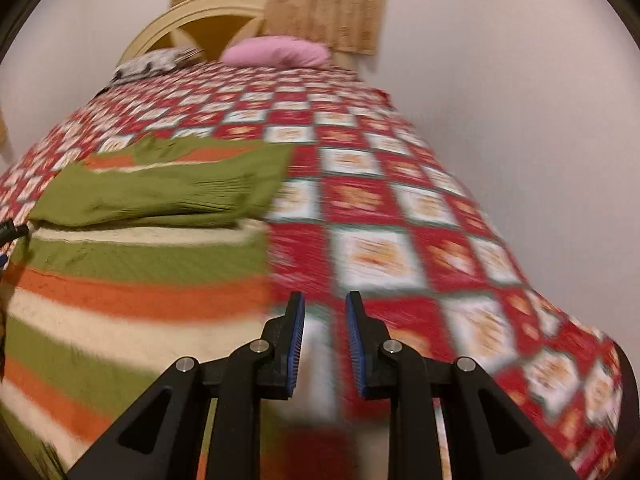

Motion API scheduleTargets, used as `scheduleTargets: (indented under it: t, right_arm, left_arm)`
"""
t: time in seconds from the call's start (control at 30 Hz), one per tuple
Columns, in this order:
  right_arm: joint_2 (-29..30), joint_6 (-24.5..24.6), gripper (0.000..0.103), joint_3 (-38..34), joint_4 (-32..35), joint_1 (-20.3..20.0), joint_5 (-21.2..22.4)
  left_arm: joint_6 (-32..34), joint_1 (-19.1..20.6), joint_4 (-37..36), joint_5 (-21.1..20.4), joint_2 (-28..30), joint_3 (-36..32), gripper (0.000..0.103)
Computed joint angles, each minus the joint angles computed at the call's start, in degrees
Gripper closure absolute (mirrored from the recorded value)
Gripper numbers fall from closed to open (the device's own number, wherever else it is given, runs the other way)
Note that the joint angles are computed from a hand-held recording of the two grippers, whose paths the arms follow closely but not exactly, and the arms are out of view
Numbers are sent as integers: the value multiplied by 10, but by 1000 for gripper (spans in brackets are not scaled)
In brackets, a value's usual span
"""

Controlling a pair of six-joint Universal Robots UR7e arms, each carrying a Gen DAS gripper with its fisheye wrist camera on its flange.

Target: Fold small clothes

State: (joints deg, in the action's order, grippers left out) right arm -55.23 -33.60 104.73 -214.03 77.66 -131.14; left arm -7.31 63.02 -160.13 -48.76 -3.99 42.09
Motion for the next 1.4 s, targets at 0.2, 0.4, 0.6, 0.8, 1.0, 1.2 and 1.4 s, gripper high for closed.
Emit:
scheduleTargets:
  t: [0.2,0.4,0.6,0.8,1.0,1.2,1.4]
  right_arm:
    - [-122,124,77,164,43,-46,107]
    - [-135,149,62,236,54,-69,207]
    - [-116,111,62,259,42,-61,237]
    - [-100,96,62,262,33,-49,223]
    - [-89,68,62,279,6,-36,203]
    - [-80,68,62,286,3,-36,207]
    - [-61,56,62,279,8,-31,194]
  left_arm:
    - [18,-6,12,-9,-31,49,4]
    - [91,-21,-35,-39,-135,239,4]
    - [196,-41,-142,-40,-249,421,4]
    - [243,-47,-144,-50,-311,523,4]
    - [211,-46,-111,-88,-340,590,15]
    - [153,-31,-33,-149,-340,585,32]
    - [150,-35,-40,-172,-348,600,41]
